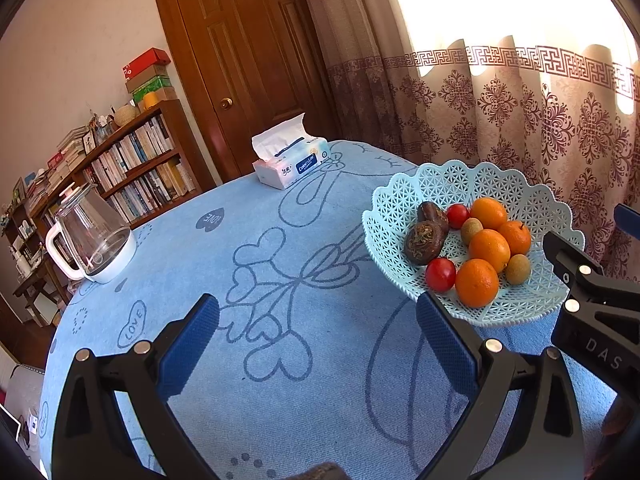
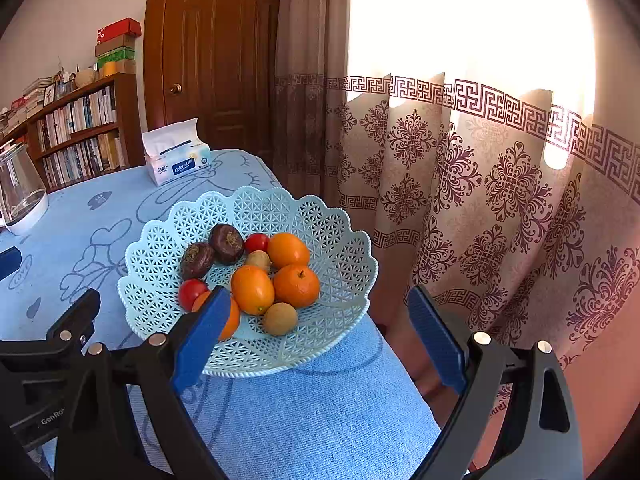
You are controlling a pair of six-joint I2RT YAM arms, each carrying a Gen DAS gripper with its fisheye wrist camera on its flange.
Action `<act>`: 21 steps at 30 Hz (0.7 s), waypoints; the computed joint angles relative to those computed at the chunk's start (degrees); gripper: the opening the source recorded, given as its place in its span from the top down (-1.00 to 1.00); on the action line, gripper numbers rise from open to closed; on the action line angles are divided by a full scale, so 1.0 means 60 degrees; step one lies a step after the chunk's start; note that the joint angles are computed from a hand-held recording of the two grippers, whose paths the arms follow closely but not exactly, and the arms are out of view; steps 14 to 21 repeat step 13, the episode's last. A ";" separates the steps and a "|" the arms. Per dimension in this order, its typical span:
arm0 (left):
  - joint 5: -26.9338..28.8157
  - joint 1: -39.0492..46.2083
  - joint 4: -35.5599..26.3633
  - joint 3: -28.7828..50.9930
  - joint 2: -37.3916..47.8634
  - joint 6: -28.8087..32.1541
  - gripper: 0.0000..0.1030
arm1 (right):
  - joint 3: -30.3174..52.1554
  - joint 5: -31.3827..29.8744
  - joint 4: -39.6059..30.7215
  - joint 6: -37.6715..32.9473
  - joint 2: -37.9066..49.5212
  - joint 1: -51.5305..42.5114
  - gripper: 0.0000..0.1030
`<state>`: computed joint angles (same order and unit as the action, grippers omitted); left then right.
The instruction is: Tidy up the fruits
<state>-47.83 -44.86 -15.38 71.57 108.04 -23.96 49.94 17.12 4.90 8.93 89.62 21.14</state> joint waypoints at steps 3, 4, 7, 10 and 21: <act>0.0022 0.0015 -0.0008 -0.0043 -0.0041 -0.0014 -0.90 | -0.0021 0.0003 0.0032 -0.0013 -0.0004 -0.0011 -0.78; 0.0041 0.0020 -0.0024 -0.0059 -0.0056 -0.0016 -0.90 | -0.0037 -0.0008 0.0052 -0.0023 -0.0009 -0.0028 -0.78; 0.0152 0.0103 -0.0245 -0.0143 -0.0194 -0.0302 -0.90 | -0.0094 -0.0091 0.0081 -0.0042 -0.0072 -0.0070 -0.78; 0.0458 0.0269 -0.0330 -0.0531 -0.0514 -0.0682 -0.90 | -0.0217 -0.0141 0.0129 -0.0028 -0.0209 0.0012 -0.78; 0.0884 0.0541 -0.0471 -0.1120 -0.0943 -0.1169 -0.90 | -0.0299 -0.0159 0.0116 0.0001 -0.0342 0.0169 -0.78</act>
